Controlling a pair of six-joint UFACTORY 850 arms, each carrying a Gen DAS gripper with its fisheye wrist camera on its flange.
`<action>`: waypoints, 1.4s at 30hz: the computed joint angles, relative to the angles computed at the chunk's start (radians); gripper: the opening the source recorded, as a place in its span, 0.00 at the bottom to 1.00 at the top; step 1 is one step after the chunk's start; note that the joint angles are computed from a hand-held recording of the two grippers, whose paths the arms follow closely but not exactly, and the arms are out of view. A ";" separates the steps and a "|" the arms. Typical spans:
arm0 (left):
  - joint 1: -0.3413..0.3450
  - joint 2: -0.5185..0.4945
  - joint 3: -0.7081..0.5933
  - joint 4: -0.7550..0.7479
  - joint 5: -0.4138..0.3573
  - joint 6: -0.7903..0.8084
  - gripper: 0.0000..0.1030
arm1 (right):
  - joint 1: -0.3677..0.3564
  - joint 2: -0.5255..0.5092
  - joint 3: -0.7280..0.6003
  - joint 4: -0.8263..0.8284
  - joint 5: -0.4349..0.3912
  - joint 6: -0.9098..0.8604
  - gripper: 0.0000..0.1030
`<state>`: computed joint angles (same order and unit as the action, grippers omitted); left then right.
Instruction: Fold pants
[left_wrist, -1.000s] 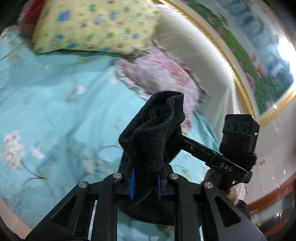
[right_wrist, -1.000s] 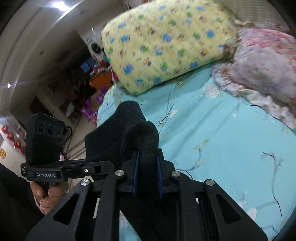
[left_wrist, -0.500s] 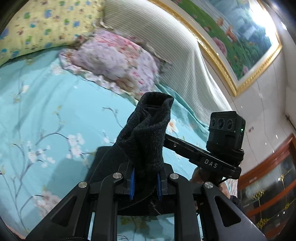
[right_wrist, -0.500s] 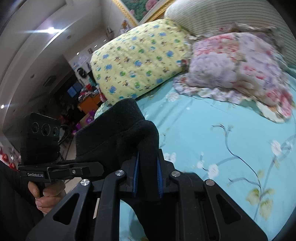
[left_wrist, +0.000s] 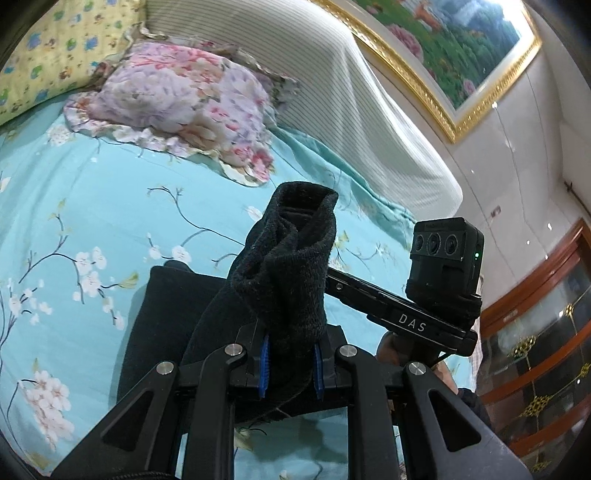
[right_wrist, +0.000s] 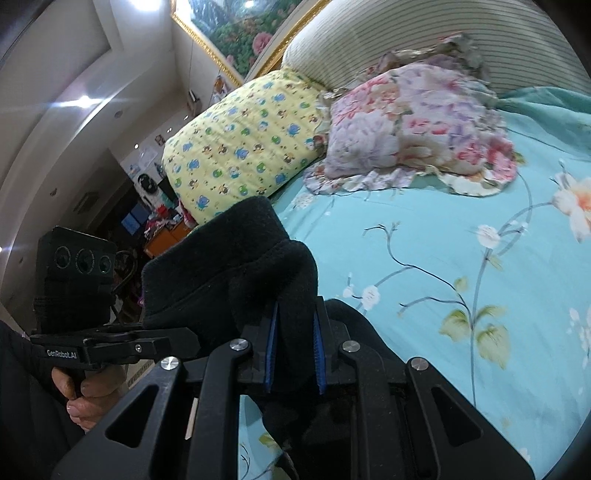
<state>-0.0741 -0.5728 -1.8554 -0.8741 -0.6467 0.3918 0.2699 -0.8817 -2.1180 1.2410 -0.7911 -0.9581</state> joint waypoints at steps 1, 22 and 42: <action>-0.008 0.000 0.001 0.010 0.005 -0.006 0.17 | -0.004 0.012 0.023 0.015 0.006 -0.014 0.18; -0.139 -0.049 -0.019 0.246 0.062 -0.036 0.18 | -0.071 0.156 0.361 0.212 0.101 -0.171 0.21; -0.158 -0.082 -0.033 0.163 -0.024 0.133 0.54 | -0.091 0.334 0.627 0.342 0.371 -0.126 0.32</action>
<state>-0.2324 -0.6545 -1.8881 -0.7113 -0.6710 0.5247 0.1792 -0.5476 -1.4910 1.5834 -0.4197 -1.0845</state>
